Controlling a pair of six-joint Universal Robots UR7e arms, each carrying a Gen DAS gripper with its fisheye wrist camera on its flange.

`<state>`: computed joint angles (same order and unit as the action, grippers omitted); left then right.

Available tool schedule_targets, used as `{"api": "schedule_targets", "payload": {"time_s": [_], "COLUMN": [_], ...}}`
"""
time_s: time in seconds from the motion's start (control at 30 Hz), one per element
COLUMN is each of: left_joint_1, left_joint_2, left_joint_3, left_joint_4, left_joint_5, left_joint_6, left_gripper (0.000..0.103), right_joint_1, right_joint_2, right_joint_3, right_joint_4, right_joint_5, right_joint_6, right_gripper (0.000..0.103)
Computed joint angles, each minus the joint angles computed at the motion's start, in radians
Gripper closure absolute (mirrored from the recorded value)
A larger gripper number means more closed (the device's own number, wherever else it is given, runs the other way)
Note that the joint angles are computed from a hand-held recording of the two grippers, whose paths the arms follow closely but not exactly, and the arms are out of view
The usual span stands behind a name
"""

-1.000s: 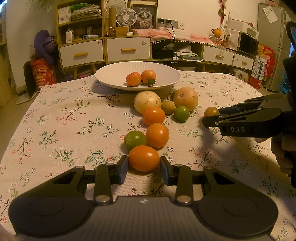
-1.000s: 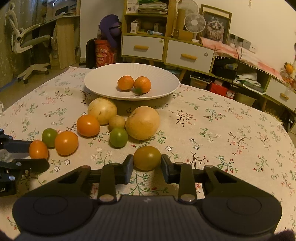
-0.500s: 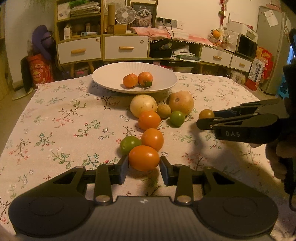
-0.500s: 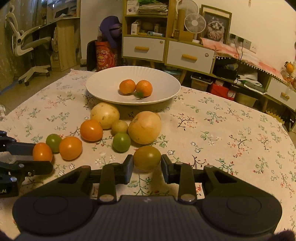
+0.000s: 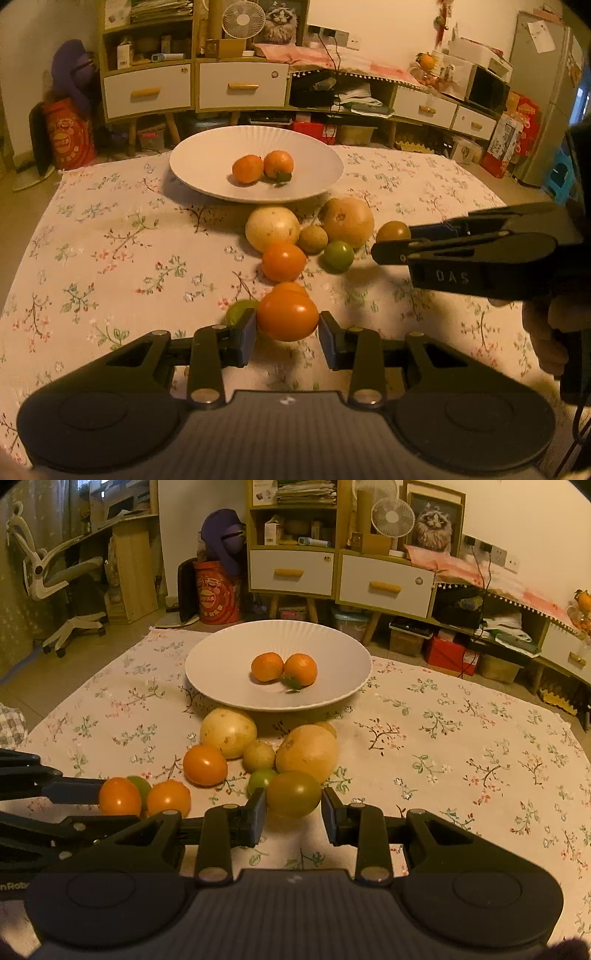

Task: Organize fruits
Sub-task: 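Carry the orange fruit with the left gripper and release it into the bowl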

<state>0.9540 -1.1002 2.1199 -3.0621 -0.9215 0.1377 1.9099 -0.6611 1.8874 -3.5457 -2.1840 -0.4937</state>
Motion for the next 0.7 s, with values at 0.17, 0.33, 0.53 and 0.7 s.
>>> {"api": "schedule_targets", "payload": {"time_s": [0.17, 0.33, 0.53, 0.7], "left_joint_1": [0.004, 0.006, 0.014, 0.029], "left_joint_2": [0.013, 0.036, 0.077, 0.109], "left_joint_3": [-0.044, -0.092, -0.154, -0.218], "left_joint_4": [0.015, 0.033, 0.045, 0.052], "left_joint_5": [0.009, 0.01, 0.003, -0.023], "left_joint_6": [-0.004, 0.005, 0.031, 0.041], "left_gripper": [0.072, 0.072, 0.072, 0.072], "right_joint_1": [0.005, 0.006, 0.0, -0.011], "right_joint_2": [0.001, 0.007, 0.005, 0.005], "right_joint_3": [-0.032, -0.062, -0.102, -0.145], "right_joint_4": [0.046, 0.07, 0.116, 0.139], "right_joint_5": [-0.004, 0.002, 0.017, 0.037], "right_joint_6": [0.041, 0.054, 0.081, 0.092], "right_gripper": [0.074, 0.074, 0.074, 0.074]}}
